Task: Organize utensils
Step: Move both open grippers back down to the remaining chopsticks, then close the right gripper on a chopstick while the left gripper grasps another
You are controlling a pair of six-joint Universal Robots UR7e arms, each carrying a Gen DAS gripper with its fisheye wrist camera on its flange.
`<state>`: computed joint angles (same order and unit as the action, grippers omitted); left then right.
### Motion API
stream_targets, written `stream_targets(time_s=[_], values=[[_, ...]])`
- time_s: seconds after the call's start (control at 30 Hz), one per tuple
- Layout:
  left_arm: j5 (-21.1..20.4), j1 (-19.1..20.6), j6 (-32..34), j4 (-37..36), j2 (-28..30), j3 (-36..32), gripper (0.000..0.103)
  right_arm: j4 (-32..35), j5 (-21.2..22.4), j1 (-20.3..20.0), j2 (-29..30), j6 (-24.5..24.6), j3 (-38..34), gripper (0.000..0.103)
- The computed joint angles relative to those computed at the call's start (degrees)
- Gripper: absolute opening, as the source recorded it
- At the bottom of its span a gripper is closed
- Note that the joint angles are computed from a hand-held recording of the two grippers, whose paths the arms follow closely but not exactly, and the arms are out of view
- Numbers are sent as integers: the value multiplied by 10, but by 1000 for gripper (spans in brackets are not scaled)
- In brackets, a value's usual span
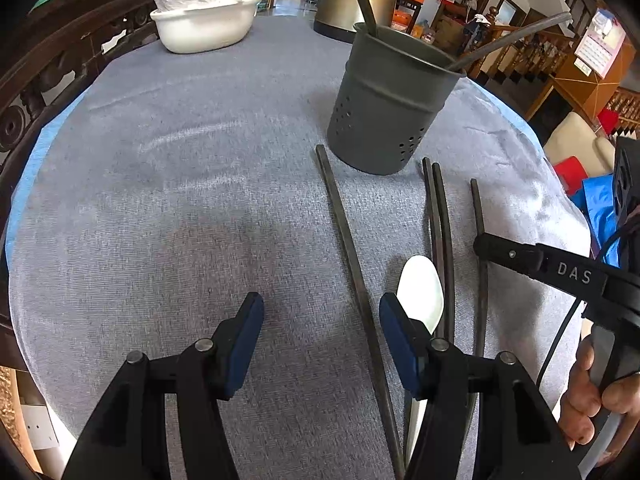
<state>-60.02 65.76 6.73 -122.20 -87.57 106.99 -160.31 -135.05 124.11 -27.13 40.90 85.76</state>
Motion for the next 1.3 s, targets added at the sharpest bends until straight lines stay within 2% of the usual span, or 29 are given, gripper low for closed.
stream_targets(time_s=[0.07,0.13,0.27,0.37,0.5,0.73,0.9,1.0,1.1,1.3], values=[[0,0,0,-2,1,0,60,13,-12,2,6,3,-11,20],[0,0,2,-6,0,1,50,26,-19,2,14,-3,-26,20],[-21,8,13,-2,6,-9,38,26,-22,3,20,-27,-33,16],[-22,7,18,2,10,-14,36,11,-9,0,9,-28,-14,13],[-60,21,-9,36,23,-45,36,5,-1,-2,-2,-32,2,13],[-35,6,-6,22,50,-75,36,5,-3,-1,-1,-40,2,13],[-24,13,-25,50,83,-97,35,-13,10,-5,-7,-43,13,13],[-25,17,-20,40,90,-100,27,-19,13,-7,-7,-50,14,13],[-18,18,-19,38,101,-108,12,-27,17,-8,-9,-53,18,13],[-22,23,4,32,102,-108,9,-32,18,-8,-9,-61,21,13]])
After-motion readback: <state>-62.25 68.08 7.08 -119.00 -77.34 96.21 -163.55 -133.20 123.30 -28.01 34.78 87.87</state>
